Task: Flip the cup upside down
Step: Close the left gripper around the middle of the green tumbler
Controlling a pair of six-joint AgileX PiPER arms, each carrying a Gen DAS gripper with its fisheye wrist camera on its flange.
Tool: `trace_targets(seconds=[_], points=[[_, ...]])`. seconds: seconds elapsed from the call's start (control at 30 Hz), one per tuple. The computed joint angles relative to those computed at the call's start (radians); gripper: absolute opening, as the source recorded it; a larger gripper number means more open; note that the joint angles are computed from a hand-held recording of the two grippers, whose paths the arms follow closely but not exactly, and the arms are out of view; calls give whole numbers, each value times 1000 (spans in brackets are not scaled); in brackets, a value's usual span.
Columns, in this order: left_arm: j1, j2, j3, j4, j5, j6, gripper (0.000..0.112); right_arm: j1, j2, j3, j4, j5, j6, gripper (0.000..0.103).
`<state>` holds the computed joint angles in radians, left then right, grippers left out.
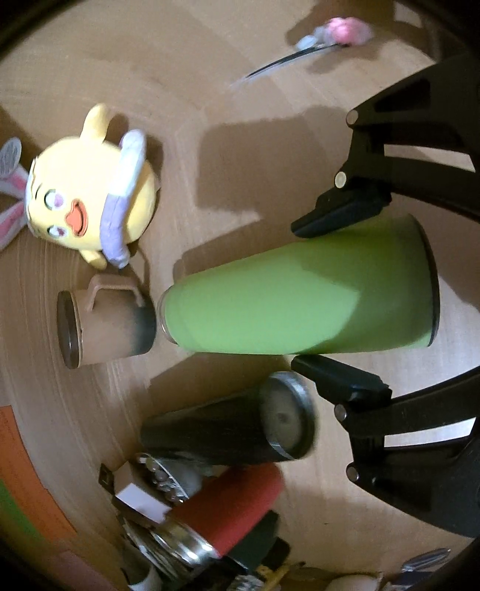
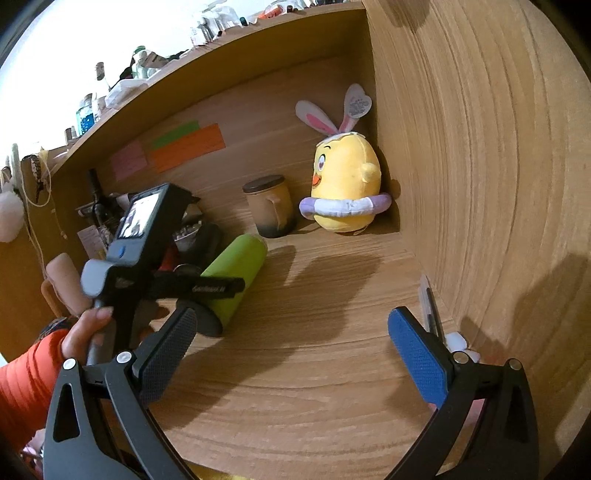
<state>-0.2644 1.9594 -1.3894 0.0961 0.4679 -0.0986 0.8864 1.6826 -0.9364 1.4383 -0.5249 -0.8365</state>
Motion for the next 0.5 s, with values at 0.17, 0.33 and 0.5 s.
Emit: trace_targets(seconds=[0.17,0.33,0.5], points=[[20,-128,193,-91,-70,111,64,32,-9,6,16,-18,-9,103],[33,-253,369,-139,-126,160,64,84,0,-4,38,-44,-44,103],[45,-353,491,-204,-146,225,64,148,4,-10,32,-81,-63,103]])
